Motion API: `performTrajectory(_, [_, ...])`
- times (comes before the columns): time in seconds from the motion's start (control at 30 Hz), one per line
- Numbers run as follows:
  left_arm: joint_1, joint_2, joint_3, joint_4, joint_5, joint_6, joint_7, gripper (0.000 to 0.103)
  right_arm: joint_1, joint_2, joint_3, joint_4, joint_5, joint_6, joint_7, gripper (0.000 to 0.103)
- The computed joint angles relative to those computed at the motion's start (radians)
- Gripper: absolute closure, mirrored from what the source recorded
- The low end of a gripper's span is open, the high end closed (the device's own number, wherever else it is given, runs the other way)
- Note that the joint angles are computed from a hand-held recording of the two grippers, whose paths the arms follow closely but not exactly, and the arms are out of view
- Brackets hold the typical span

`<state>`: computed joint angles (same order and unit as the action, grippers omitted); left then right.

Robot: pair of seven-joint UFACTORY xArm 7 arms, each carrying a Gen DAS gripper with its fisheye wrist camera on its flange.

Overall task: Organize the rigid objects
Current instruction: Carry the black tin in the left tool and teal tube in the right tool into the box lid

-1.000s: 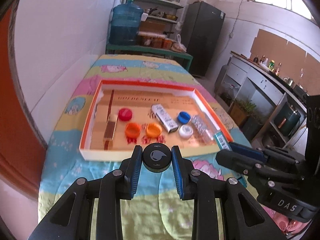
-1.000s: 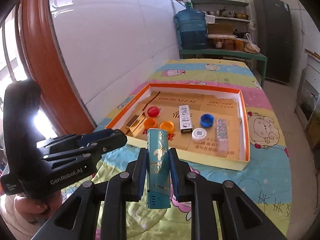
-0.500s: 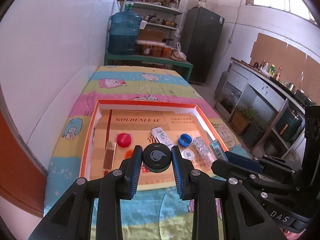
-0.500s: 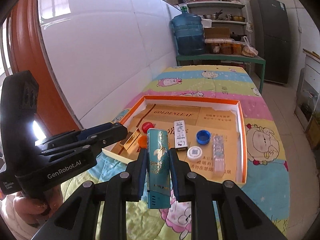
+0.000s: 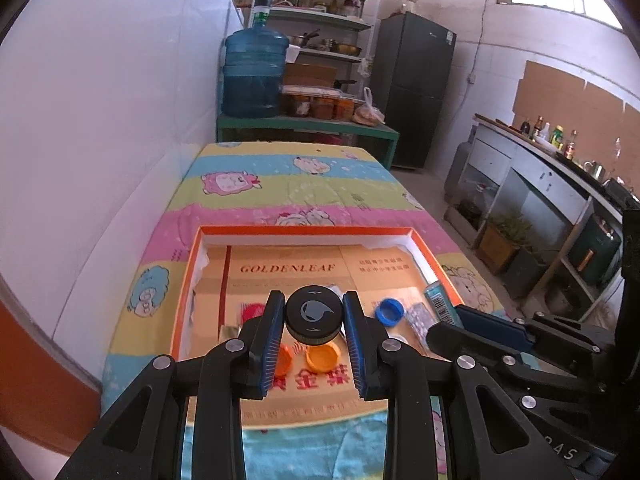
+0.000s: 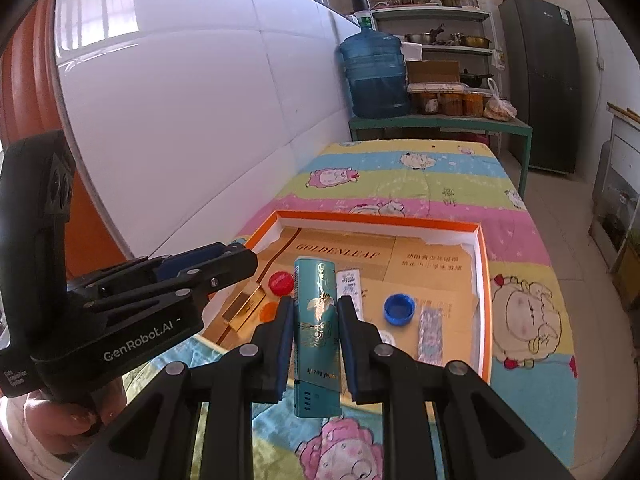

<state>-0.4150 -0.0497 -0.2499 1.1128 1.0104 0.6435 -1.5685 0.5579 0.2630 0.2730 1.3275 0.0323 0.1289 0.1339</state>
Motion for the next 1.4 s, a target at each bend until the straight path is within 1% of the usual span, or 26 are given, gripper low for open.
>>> performTrajectory(0.17, [0.005,0.028,0.015,0.038,0.004,0.006,0.026,0.073,0.004,0.029,-0.013,0.047,-0.013,0.01,0.001,0.081])
performTrajectory(0.33, [0.005,0.053,0.034,0.069,0.005,-0.004,0.032,0.073,-0.006,0.058,-0.011,0.087,-0.005,0.016,-0.008,0.081])
performTrajectory(0.5, [0.007,0.076,0.056,0.092,-0.001,-0.016,0.036,0.073,-0.037,0.096,0.017,0.138,0.034,0.034,-0.045,0.081])
performTrajectory(0.63, [0.005,0.094,0.069,0.102,-0.006,-0.023,0.032,0.073,-0.037,0.132,0.012,0.188,0.047,0.059,-0.057,0.081])
performTrajectory(0.73, [0.003,0.111,0.079,0.109,-0.015,-0.028,0.038,0.073,-0.049,0.164,0.023,0.229,0.071,0.08,-0.073,0.081])
performTrajectory(0.83, [0.002,0.129,0.091,0.111,-0.029,-0.04,0.046,0.073,-0.059,0.192,0.036,0.264,0.098,0.101,-0.09,0.081])
performTrajectory(1.0, [-0.002,0.157,0.11,0.117,-0.056,-0.063,0.062,0.073,-0.054,0.231,0.029,0.315,0.119,0.128,-0.095,0.081])
performTrajectory(1.23, [-0.015,0.207,0.133,0.135,-0.114,-0.083,0.103,0.073,-0.033,0.282,0.007,0.375,0.115,0.164,-0.08,0.081])
performTrajectory(1.4, [-0.027,0.245,0.15,0.151,-0.172,-0.09,0.146,0.073,-0.027,0.333,0.003,0.431,0.115,0.211,-0.079,0.081])
